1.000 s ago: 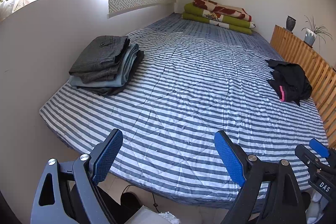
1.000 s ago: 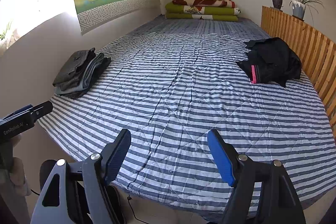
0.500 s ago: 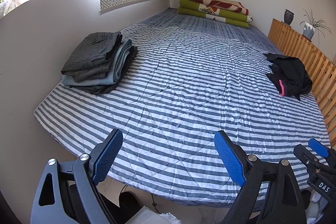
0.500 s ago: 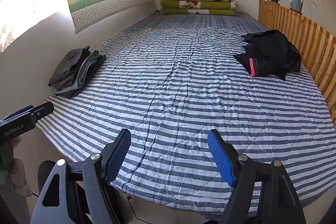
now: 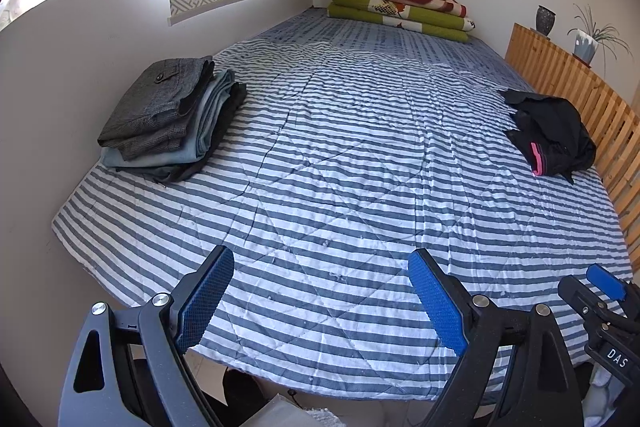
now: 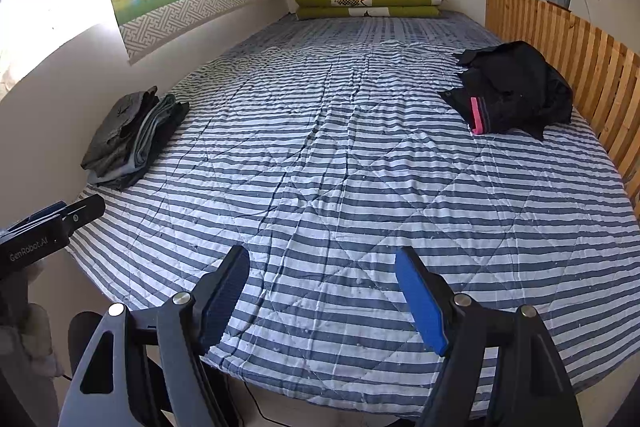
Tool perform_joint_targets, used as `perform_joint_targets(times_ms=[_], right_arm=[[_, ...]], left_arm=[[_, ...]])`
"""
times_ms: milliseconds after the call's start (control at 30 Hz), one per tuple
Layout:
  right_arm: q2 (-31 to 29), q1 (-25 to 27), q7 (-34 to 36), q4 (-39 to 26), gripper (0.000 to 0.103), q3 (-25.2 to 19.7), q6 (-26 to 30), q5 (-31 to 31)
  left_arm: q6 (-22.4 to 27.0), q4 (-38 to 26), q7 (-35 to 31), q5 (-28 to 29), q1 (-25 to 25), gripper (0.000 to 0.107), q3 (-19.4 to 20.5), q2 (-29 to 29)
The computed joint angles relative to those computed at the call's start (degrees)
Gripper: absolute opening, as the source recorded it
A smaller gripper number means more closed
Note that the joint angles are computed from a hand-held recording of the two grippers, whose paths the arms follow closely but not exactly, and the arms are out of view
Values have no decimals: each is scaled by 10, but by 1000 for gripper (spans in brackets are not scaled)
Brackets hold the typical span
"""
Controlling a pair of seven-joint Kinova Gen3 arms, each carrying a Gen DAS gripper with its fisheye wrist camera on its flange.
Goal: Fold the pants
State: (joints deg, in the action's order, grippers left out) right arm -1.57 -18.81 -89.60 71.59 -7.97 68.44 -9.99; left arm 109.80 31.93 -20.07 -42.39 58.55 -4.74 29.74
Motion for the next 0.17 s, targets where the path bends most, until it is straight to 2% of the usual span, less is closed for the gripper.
perform_joint_targets(times_ms=[167], right_arm=[[12, -2, -12, -3, 72, -1, -7, 15]], left_arm=[[-35, -12, -47, 13, -34, 91, 4, 14]])
